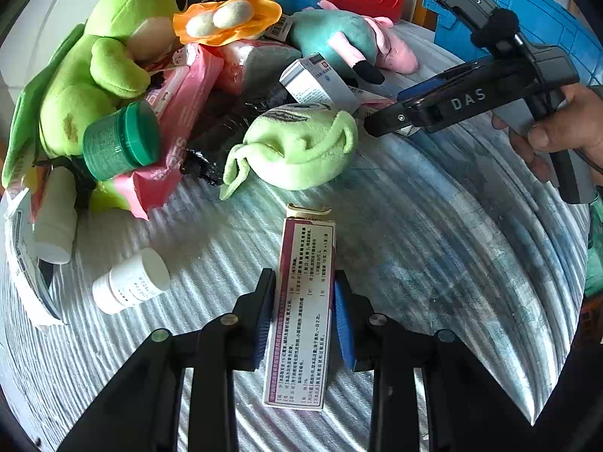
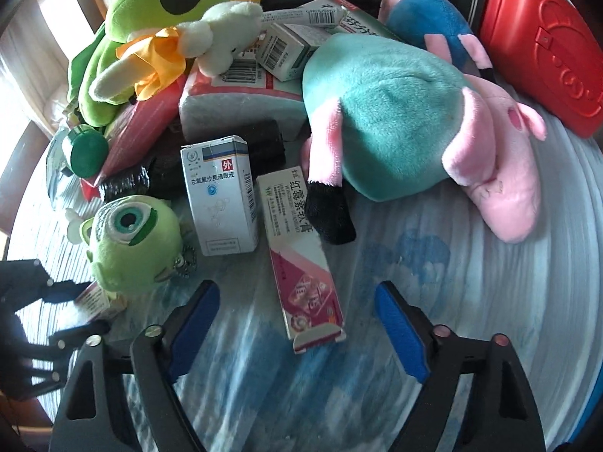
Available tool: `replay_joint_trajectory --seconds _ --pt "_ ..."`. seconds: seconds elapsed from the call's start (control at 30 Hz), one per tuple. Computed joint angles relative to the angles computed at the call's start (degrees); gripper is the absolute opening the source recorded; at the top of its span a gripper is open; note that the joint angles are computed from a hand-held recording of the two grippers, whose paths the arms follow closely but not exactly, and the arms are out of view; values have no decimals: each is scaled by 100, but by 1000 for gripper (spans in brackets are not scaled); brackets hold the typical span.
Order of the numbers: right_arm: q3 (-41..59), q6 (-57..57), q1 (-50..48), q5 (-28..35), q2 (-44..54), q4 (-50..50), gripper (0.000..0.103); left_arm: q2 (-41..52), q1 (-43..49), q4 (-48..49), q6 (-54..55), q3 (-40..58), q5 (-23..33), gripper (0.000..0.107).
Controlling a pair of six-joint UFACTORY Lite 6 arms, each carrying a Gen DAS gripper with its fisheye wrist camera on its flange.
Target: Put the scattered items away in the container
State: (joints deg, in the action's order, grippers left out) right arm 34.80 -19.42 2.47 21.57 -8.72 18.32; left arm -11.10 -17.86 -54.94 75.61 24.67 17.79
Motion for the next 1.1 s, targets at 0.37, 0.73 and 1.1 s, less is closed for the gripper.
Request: replay_joint_trajectory --seconds 0.37,0.73,1.1 --pt "-145 369 166 -308 -58 -784 29 -431 102 -9 -356 -405 -33 30" --pt "-663 -452 -495 480 -1146 -353 28 -1126 77 1421 -2130 -485 229 30" --pt "-969 -1148 -1414 1899 -2574 36 28 -2599 -422 3699 -5088 -615 970 30"
